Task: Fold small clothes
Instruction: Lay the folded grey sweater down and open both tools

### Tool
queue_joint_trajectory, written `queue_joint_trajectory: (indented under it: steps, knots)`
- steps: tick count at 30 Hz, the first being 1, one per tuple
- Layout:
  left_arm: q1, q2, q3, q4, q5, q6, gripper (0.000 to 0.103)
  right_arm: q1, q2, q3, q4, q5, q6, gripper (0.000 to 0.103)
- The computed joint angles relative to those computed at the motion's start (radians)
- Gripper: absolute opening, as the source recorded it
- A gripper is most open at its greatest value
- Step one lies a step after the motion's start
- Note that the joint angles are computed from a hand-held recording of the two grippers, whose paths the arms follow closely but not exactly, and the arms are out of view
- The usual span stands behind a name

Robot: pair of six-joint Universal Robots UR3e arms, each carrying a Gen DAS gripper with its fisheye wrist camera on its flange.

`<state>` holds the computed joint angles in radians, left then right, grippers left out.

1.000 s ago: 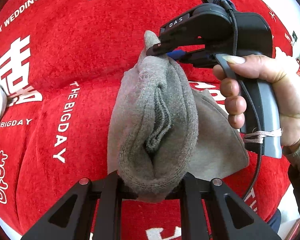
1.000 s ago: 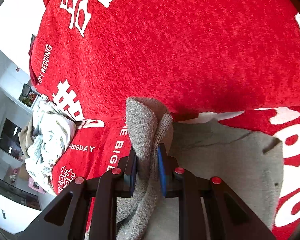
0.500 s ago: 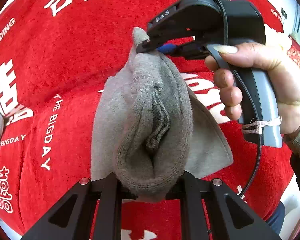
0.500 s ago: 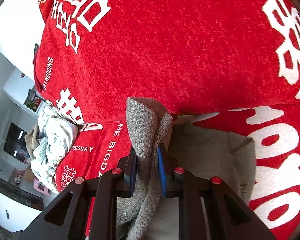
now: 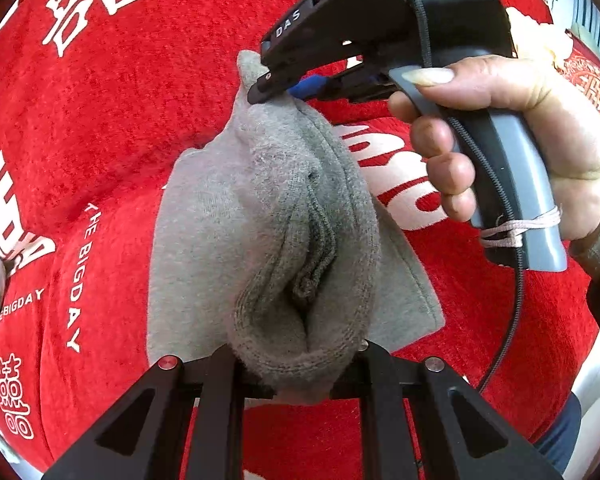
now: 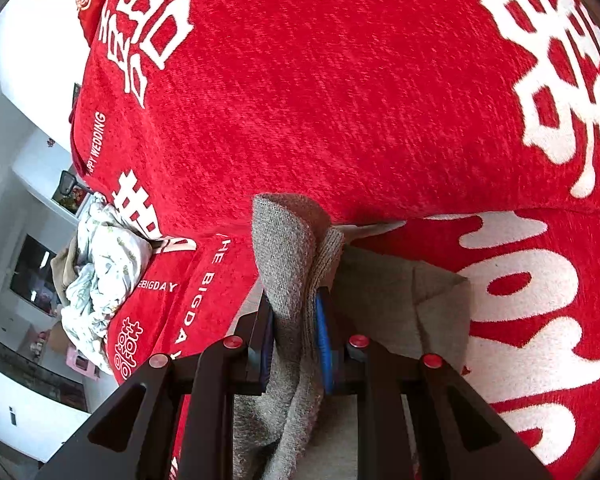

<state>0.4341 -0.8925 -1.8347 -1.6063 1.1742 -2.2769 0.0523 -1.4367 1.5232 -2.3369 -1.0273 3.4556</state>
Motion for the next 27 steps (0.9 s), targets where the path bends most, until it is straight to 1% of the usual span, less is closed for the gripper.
queue_joint_trajectory:
  steps: [5,10,13,20,27]
  knots:
    - [-0.153,-0.038,-0.046,0.142,0.086,-0.113,0.015,-0.045,-0.023,0.074,-0.034,0.035,-0.016,0.020]
    - [-0.259,-0.081,-0.079,0.243,0.150,-0.187,0.015,-0.082,-0.035,0.133,-0.055,0.057,-0.032,0.020]
    - [-0.300,-0.106,-0.099,0.292,0.182,-0.214,0.015,-0.093,-0.032,0.157,-0.068,0.062,-0.039,0.020]
    - [-0.362,-0.165,-0.104,0.357,0.231,-0.258,0.015,-0.116,-0.032,0.217,-0.116,0.075,-0.038,0.021]
    - [-0.410,-0.212,-0.139,0.436,0.270,-0.295,0.016,-0.116,-0.010,0.256,-0.144,0.036,-0.026,0.021]
